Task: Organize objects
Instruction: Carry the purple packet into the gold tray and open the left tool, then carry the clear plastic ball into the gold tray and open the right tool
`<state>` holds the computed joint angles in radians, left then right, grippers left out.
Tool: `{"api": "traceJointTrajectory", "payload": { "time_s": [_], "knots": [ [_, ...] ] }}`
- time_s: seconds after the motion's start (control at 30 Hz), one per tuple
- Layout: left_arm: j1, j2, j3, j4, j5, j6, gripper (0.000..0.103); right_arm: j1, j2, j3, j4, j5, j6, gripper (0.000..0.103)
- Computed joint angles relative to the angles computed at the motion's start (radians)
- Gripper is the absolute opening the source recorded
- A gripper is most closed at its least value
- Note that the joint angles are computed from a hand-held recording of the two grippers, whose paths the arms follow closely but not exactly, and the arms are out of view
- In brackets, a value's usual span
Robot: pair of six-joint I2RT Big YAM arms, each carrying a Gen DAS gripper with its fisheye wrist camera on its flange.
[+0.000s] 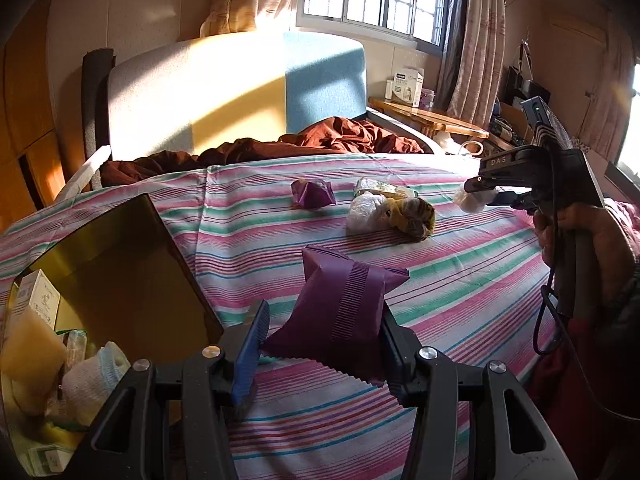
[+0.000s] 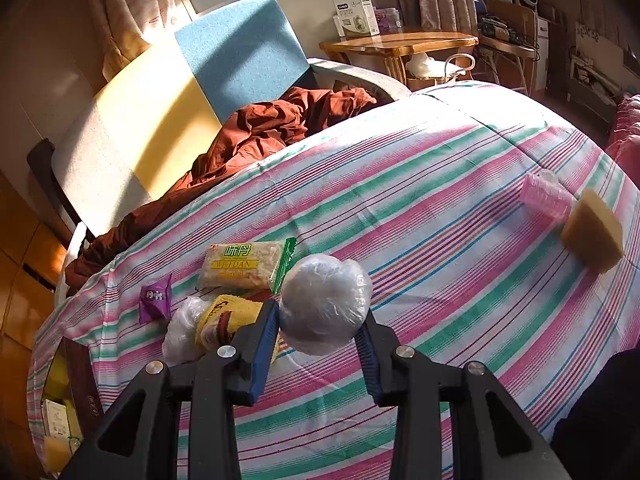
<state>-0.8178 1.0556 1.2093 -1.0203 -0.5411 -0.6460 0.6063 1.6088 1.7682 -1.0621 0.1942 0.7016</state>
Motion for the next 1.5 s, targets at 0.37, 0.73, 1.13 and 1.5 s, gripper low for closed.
{"api": "traceJointTrajectory", "payload": {
  "time_s": [0.37, 0.73, 1.13, 1.5],
  "knots": [
    [0.226, -0.234, -0.064, -0.146, 0.007, -0.102, 0.053, 0.031, -0.012, -0.007, 0.048, 0.007, -0.068, 0.037],
    [0.588, -0.286, -0.067, -0.121, 0.196, 0.07, 0.053, 0.075, 0.011, 0.03, 0.049, 0.029, -0.182, 0.037],
    [0.857, -0.137, -0.081, -0.12, 0.356, 0.137, 0.054, 0.129, 0.042, 0.065, 0.042, 0.06, -0.316, 0.037],
    [0.697, -0.285, -0.127, -0.143, 0.169, 0.083, 0.06, 0.161, 0.07, 0.095, 0.016, 0.057, -0.381, 0.037]
  ]
}}
